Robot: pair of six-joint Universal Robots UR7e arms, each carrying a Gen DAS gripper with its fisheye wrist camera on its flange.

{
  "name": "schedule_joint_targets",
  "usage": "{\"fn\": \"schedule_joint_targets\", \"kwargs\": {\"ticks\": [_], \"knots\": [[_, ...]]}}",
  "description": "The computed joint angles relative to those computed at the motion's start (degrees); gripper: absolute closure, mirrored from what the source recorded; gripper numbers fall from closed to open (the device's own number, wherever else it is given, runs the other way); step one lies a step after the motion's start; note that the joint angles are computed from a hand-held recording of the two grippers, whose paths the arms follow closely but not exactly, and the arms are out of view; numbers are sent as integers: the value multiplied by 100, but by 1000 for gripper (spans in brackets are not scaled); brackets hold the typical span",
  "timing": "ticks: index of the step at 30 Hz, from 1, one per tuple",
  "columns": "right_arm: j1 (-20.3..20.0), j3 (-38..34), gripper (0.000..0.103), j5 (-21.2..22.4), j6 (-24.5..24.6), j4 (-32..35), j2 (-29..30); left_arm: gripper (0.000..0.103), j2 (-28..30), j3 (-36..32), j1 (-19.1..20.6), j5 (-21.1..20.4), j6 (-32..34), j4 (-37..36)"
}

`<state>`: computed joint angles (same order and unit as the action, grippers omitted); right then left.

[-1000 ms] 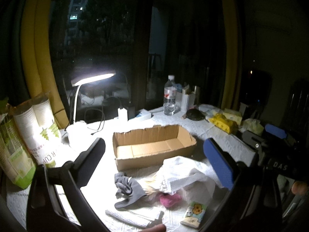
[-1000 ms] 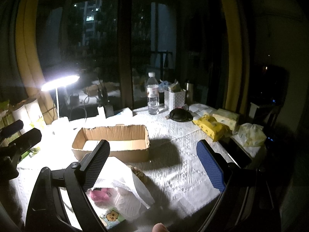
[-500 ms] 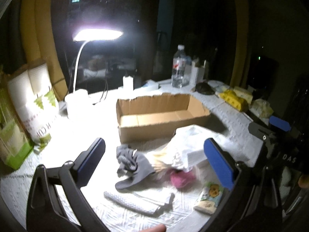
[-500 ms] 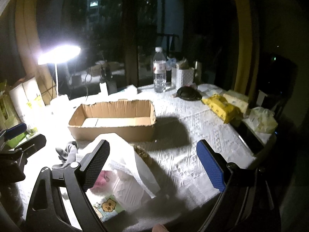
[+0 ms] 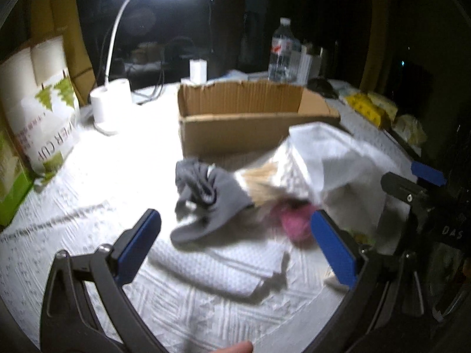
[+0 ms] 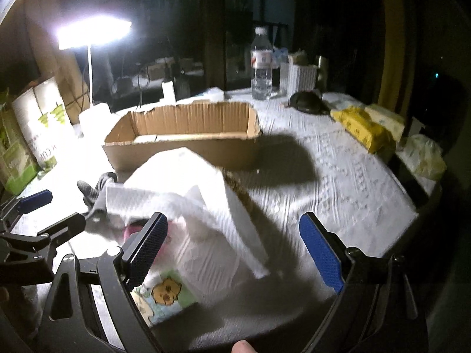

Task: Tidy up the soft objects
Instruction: 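Lower both tools toward the pile of soft items beside the box, then grasp the white cloth with the left tool while the right tool grasps the cartoon tissue pack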

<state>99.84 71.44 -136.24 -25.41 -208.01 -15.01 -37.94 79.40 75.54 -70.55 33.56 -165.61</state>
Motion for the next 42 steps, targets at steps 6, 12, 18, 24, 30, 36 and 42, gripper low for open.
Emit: {"fn": "schedule_joint_targets", "kwargs": {"ticks": [6, 12, 18, 24, 30, 36, 42], "knots": [[-3, 175, 9, 160, 140, 180, 36, 1, -12, 86, 39, 209, -71, 287], [-34, 293, 9, 392, 309, 612, 48, 1, -41, 158, 76, 287, -143, 391], [-116, 403, 9, 834, 480, 1147, -27, 1, 13, 75, 102, 431, -174, 389], [-191, 348, 9, 1013, 495, 1736, -16, 1, 215, -239, 75, 639, -133, 599], [-257, 379, 25, 1081, 365, 1746, -45, 1, 410, -487, 33, 847, -80, 1003], [-285, 479, 25, 1250, 271, 1657, -123, 16, 468, -452, -13, 1031, 170, 858], [-258, 516, 25, 1296, 203, 1507, -151, 60, 378, -357, -16, 944, 263, 769]]}}
